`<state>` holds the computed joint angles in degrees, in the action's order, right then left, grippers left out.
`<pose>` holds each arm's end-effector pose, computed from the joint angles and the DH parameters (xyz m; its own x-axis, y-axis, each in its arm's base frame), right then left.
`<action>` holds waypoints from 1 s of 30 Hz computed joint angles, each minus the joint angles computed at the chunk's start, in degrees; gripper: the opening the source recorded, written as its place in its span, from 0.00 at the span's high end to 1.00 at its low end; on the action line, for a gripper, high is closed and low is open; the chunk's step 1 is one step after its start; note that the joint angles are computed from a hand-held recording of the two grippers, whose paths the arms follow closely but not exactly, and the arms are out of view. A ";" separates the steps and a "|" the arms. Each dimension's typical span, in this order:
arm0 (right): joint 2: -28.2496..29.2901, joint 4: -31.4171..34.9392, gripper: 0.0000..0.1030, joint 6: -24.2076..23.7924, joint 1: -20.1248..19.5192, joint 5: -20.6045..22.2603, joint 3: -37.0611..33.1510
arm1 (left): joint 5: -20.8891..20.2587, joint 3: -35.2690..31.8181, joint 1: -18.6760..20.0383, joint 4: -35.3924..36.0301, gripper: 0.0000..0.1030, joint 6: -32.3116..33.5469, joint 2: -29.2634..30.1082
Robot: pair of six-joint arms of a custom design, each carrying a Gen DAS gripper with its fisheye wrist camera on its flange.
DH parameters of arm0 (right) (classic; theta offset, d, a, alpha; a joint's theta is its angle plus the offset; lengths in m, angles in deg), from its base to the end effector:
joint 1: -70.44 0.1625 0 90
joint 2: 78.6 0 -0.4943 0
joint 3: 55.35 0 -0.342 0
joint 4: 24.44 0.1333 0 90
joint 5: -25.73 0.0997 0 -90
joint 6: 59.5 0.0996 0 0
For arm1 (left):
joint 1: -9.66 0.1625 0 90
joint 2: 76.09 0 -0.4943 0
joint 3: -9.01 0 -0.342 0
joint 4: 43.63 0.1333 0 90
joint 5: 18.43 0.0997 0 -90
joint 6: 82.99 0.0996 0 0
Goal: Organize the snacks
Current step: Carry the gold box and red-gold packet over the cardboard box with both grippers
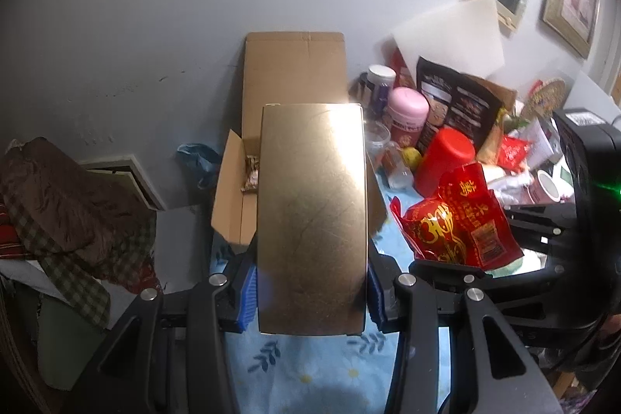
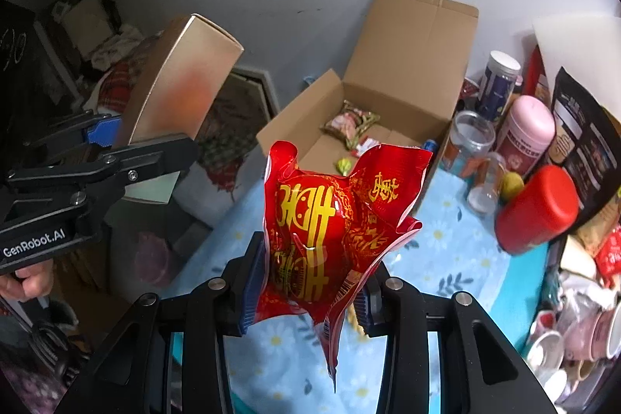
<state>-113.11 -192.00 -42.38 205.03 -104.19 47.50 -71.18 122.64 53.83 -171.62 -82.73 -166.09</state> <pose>0.5017 -0.4101 0.0653 -0.7949 -0.2376 0.5582 -0.4802 0.8087 -0.3396 -0.1732 -0.4382 0.4676 -0.6592 0.4694 -0.5875 0.6979 0.6729 -0.2454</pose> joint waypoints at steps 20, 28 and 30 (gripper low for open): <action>4.87 -4.44 0.62 -6.28 -8.08 -1.98 -8.82 | -1.61 -7.52 10.21 -15.20 0.57 11.43 15.05; 8.01 -4.67 0.62 -8.73 -11.54 -3.06 -13.02 | -2.12 -11.06 13.79 -18.34 0.57 14.70 20.84; 8.75 -4.28 0.62 -9.43 -12.54 -3.03 -14.22 | -2.63 -12.10 14.79 -18.58 0.57 15.19 22.28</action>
